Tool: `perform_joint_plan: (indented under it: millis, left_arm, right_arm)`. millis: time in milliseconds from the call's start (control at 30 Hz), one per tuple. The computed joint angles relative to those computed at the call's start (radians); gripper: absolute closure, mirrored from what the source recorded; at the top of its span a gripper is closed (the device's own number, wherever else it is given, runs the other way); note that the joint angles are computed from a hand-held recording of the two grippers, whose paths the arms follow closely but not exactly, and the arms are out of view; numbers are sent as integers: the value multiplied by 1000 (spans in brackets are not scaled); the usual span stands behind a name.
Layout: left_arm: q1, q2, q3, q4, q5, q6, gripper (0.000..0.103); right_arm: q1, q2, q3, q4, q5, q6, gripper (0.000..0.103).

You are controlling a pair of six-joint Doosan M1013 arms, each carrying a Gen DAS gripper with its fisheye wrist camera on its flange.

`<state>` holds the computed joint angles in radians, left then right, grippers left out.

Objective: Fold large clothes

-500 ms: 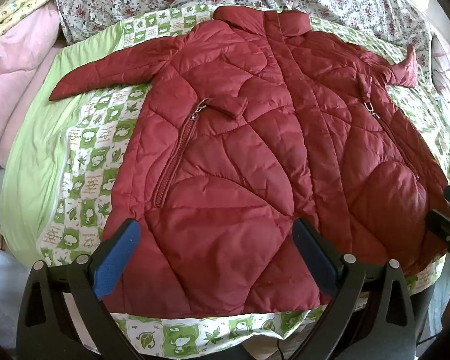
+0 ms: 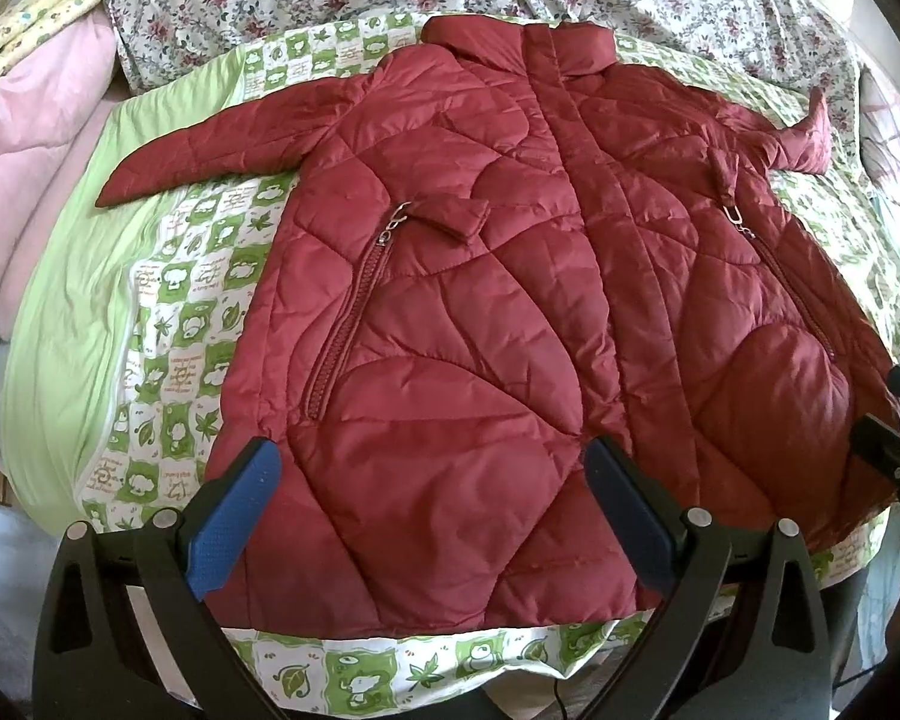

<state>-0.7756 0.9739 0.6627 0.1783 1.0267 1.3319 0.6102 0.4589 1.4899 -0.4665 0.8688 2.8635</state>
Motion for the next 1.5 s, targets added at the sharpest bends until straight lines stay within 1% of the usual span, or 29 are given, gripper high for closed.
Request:
perform_joint_plan:
  millis: [267, 367, 400, 467, 500, 567, 667, 700, 767, 900, 933, 1033, 1100, 1167, 1200, 1233, 1267, 1333, 1400, 1500]
  left_arm:
    - [-1, 1, -3, 2, 5, 1, 1]
    - [-3, 3, -6, 6, 4, 2, 1]
    - [-3, 5, -9, 5, 7, 5, 1]
    - [-3, 8, -17, -2, 15, 9, 1]
    - [-3, 12, -25, 1, 22, 13, 1]
    - [-3, 15, -31, -1, 27, 18, 1]
    - [1, 21, -44, -19, 39, 30, 1]
    - [3, 22, -44, -26, 34, 31, 1]
    - [5, 23, -46, -30, 25, 34, 1]
    - [8, 38, -74, -34, 38, 35, 1]
    - [8, 33, -60, -33, 8, 28, 1]
    - [13, 48, -88, -60, 28, 33, 1]
    - [11, 61, -111, -45, 49, 33, 1]
    - [10, 71, -130, -35, 58, 32, 1]
    - [10, 78, -144, -33, 65, 33, 1]
    - [11, 85, -156, -35, 73, 35, 1]
    - [11, 91, -169, -36, 79, 37, 1]
    - [13, 104, -195, -41, 89, 38, 1]
    - [14, 120, -226, -38, 101, 36, 1]
    - [17, 145, -279, -33, 118, 36, 1]
  right_arm:
    - [0, -2, 4, 1, -6, 2, 0]
    - [-7, -11, 6, 15, -22, 0, 0]
    - [-7, -9, 2, 11, -13, -2, 0]
    - [-1, 2, -10, -11, 32, -10, 0]
    - [-2, 0, -6, -9, 21, -6, 0]
    - [-1, 3, -6, -17, 31, -9, 0]
    - [-6, -2, 7, -16, 10, 2, 0]
    - [-7, -4, 10, -22, 13, 7, 0]
    - [-13, -11, 23, -20, -6, 24, 0]
    - [-20, -19, 30, -43, 20, 54, 0]
    - [-23, -23, 35, -50, 20, 64, 0]
    - [-27, -32, 45, -85, 29, 95, 0]
    - [-28, -44, 64, -145, 14, 151, 0]
    - [-37, -55, 76, -156, 4, 173, 0]
    - [-44, -62, 87, -178, -19, 203, 0]
    - [-50, -67, 93, -181, -25, 212, 0]
    - [-58, -71, 96, -170, -27, 210, 0]
    - [-72, -81, 108, -187, -32, 237, 0]
    - [-89, -94, 127, -209, -61, 276, 0]
    - [-125, -113, 155, -206, -109, 307, 0]
